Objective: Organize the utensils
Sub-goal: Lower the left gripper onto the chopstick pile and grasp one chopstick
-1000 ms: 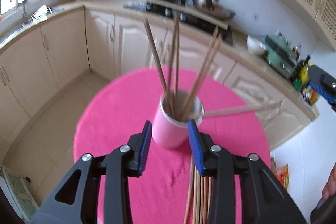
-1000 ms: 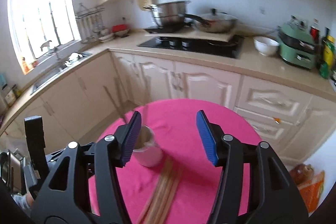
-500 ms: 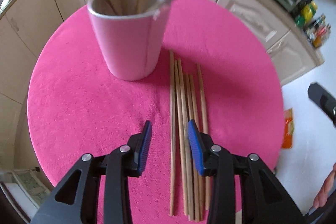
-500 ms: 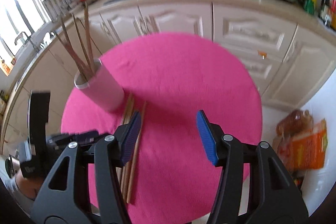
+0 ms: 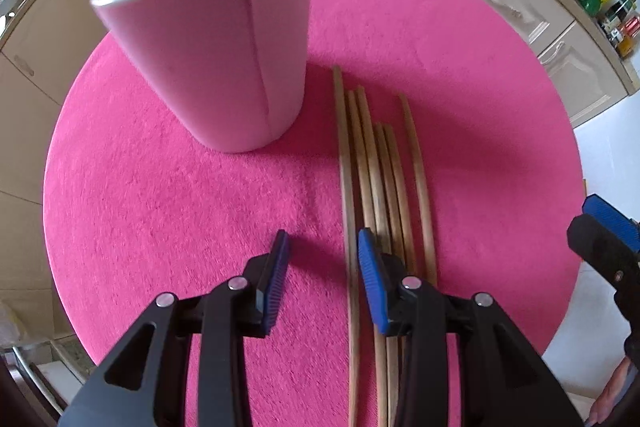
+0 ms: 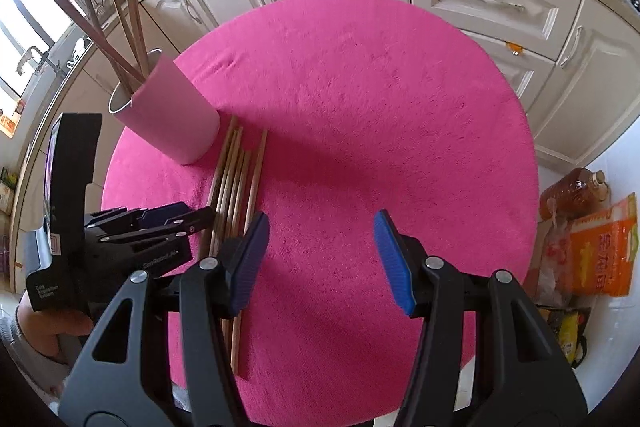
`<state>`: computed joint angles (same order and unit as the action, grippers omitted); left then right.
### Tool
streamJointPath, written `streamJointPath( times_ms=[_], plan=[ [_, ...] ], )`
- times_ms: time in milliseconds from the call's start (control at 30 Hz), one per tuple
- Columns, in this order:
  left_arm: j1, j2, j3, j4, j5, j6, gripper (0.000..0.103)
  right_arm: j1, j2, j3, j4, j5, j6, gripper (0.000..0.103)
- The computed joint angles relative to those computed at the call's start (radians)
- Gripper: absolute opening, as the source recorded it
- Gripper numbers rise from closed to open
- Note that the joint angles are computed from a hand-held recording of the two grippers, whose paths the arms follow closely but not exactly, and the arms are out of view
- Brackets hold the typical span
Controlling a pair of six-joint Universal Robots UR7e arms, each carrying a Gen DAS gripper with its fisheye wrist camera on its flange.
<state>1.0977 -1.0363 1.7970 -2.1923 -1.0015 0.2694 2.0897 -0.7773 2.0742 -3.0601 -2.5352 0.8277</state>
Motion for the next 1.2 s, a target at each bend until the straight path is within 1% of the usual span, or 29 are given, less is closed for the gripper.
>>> streamJointPath(
  times_ms=[67, 100, 167, 233, 267, 300, 367, 400, 433, 533, 700, 800, 900, 933, 1000, 1167, 1200],
  plan=[
    [-0.005, 0.010, -0.002, -0.011, 0.013, 0.012, 0.034, -0.009, 0.002, -0.007, 0.001, 0.015, -0.009, 0.054],
    [-0.009, 0.013, 0.002, -0.021, 0.023, 0.023, 0.031, -0.015, 0.004, -0.011, 0.001, 0.024, -0.014, 0.054],
    [-0.013, 0.014, 0.005, -0.028, 0.026, 0.028, 0.014, -0.027, 0.010, -0.022, 0.002, 0.042, -0.028, 0.054],
    [-0.004, 0.012, -0.008, -0.012, 0.007, 0.007, 0.009, -0.041, 0.017, -0.035, 0.012, 0.066, -0.035, 0.054],
    [0.003, 0.009, -0.011, -0.007, -0.002, 0.001, 0.008, -0.048, 0.021, -0.041, 0.010, 0.079, -0.042, 0.054],
    [0.011, 0.006, -0.020, 0.005, -0.018, -0.014, 0.008, -0.053, 0.024, -0.047, 0.010, 0.091, -0.048, 0.054],
    [0.018, -0.004, -0.024, 0.016, -0.032, -0.023, 0.006, -0.068, 0.034, -0.064, 0.016, 0.120, -0.063, 0.049],
    [0.020, -0.009, -0.024, 0.023, -0.032, -0.028, 0.006, -0.076, 0.037, -0.073, 0.024, 0.137, -0.069, 0.042],
    [0.022, -0.017, -0.021, 0.028, -0.037, -0.030, 0.006, -0.085, 0.041, -0.083, 0.035, 0.156, -0.075, 0.037],
    [0.029, -0.044, -0.010, 0.053, -0.050, -0.036, 0.006, -0.106, 0.054, -0.113, 0.066, 0.192, -0.091, 0.035],
    [0.040, -0.063, -0.006, 0.086, -0.057, -0.037, 0.006, -0.125, 0.073, -0.163, 0.125, 0.216, -0.111, 0.033],
    [0.051, -0.063, -0.022, 0.104, -0.066, -0.043, 0.006, -0.135, 0.081, -0.200, 0.203, 0.219, -0.094, 0.032],
    [0.057, -0.057, -0.037, 0.115, -0.074, -0.053, 0.007, -0.133, 0.090, -0.233, 0.265, 0.206, -0.089, 0.031],
    [0.058, -0.052, -0.046, 0.125, -0.075, -0.059, 0.007, -0.132, 0.092, -0.241, 0.280, 0.202, -0.088, 0.028],
    [0.060, -0.043, -0.059, 0.139, -0.076, -0.068, 0.007, -0.129, 0.099, -0.270, 0.352, 0.184, -0.071, 0.025],
    [0.054, -0.021, -0.080, 0.166, -0.056, -0.097, 0.008, -0.114, 0.133, -0.350, 0.509, 0.132, -0.053, 0.025],
    [0.051, -0.018, -0.082, 0.171, -0.049, -0.100, 0.008, -0.111, 0.139, -0.360, 0.525, 0.122, -0.052, 0.025]
  ],
)
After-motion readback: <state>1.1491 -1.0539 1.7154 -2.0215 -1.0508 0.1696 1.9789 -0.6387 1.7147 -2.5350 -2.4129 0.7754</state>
